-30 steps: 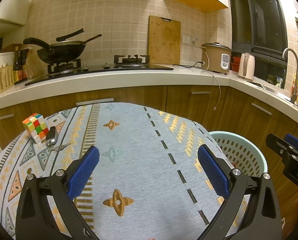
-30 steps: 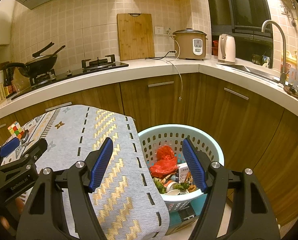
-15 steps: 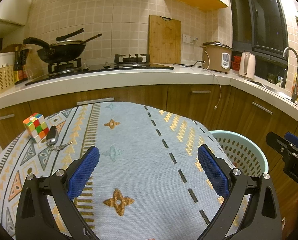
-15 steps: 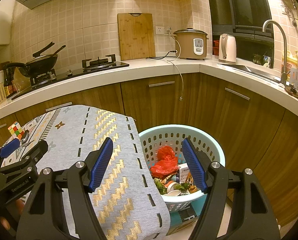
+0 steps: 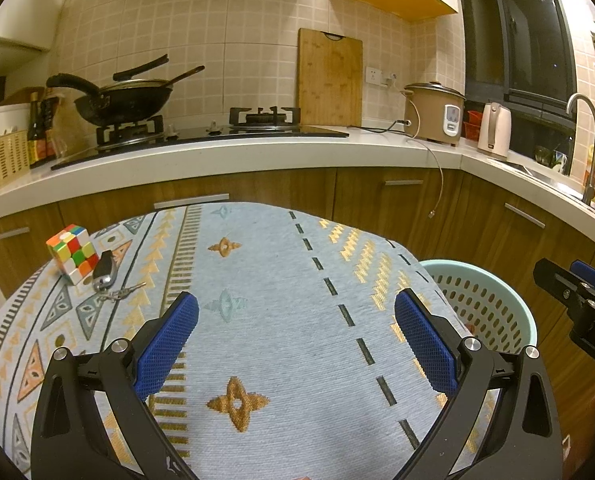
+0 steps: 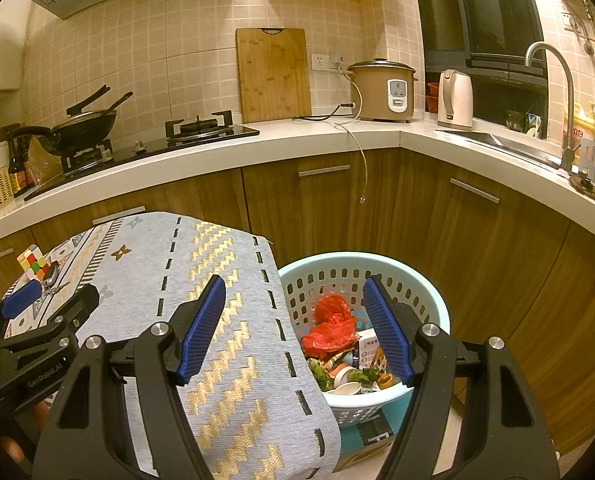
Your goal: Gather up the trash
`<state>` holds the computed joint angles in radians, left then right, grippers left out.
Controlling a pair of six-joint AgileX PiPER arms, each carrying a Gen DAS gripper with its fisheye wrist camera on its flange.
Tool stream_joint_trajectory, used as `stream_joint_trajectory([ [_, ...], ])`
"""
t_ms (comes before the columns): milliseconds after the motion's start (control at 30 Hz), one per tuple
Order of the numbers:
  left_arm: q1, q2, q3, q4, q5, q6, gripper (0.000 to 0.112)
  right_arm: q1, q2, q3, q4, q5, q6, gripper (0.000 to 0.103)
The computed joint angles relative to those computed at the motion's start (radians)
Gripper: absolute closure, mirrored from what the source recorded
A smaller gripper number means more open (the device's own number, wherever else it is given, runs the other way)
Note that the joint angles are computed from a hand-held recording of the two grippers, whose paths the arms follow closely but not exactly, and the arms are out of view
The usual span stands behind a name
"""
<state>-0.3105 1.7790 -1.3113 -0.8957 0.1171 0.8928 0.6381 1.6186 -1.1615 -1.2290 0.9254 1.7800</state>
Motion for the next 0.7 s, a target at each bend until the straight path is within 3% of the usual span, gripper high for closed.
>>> stream_joint_trajectory([
  [367,0.005,-0.008,0.015,-0.067,-0.002,0.070,0.017,0.001,-0.002,-0.004,0.006,0.001,-0.009,0.036],
  [700,0.008,-0.007,0.007,0.036,-0.008,-0.014,0.017,-0.001,-0.005,0.010,0.004,-0.005,0.000,0.036],
])
